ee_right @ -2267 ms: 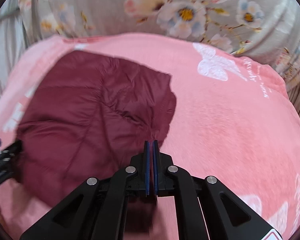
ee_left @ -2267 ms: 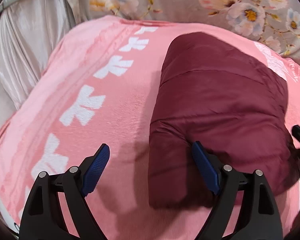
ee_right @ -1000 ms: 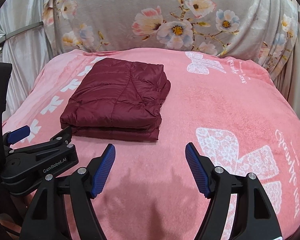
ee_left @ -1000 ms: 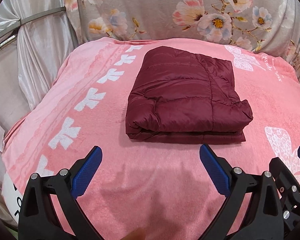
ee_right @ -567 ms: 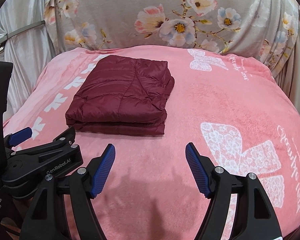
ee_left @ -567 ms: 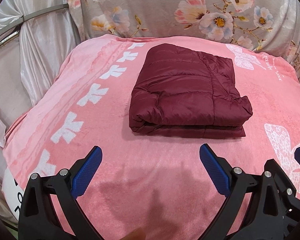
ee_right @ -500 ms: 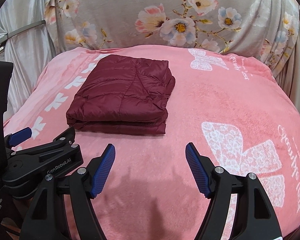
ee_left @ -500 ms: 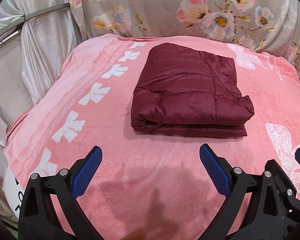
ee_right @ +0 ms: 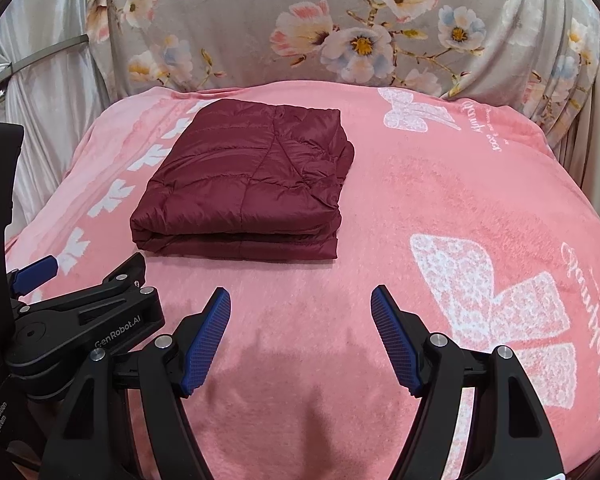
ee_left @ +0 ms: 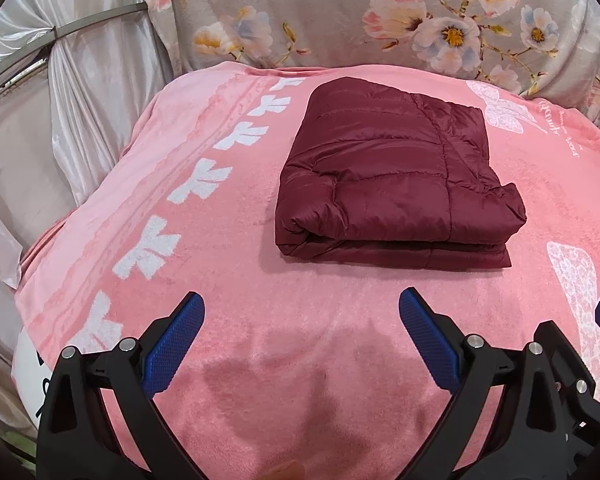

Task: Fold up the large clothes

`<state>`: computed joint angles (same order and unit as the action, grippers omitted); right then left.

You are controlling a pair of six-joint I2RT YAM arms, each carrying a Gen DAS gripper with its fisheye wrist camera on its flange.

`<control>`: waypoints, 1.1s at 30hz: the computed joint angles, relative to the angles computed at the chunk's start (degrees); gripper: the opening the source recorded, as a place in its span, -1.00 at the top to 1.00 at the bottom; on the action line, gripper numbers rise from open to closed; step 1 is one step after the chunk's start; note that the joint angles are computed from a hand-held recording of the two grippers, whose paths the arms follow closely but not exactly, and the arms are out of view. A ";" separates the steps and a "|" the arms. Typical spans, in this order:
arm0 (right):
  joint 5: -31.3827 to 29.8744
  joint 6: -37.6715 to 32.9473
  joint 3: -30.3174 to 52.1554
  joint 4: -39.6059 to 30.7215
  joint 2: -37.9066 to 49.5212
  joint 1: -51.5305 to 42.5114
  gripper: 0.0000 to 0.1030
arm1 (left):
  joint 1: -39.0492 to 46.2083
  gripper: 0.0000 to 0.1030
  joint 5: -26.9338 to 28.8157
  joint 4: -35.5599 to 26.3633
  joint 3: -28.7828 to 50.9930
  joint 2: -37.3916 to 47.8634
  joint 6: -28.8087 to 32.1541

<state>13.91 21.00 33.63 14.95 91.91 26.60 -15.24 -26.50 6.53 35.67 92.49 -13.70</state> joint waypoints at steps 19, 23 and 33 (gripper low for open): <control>0.21 -0.68 1.14 0.28 2.10 0.21 -0.37 | 1.72 -0.85 0.95 1.39 -0.01 1.70 0.17; 0.45 -0.84 1.22 0.31 2.18 0.27 -0.37 | 1.89 -0.85 1.02 1.59 -0.16 1.65 0.28; 0.91 -0.87 1.57 -0.11 2.10 0.66 -0.37 | 2.49 -0.85 1.35 1.96 -0.40 1.37 0.76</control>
<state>14.82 20.14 35.20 14.84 94.01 27.27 -12.75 -25.14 8.49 35.27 93.85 -12.94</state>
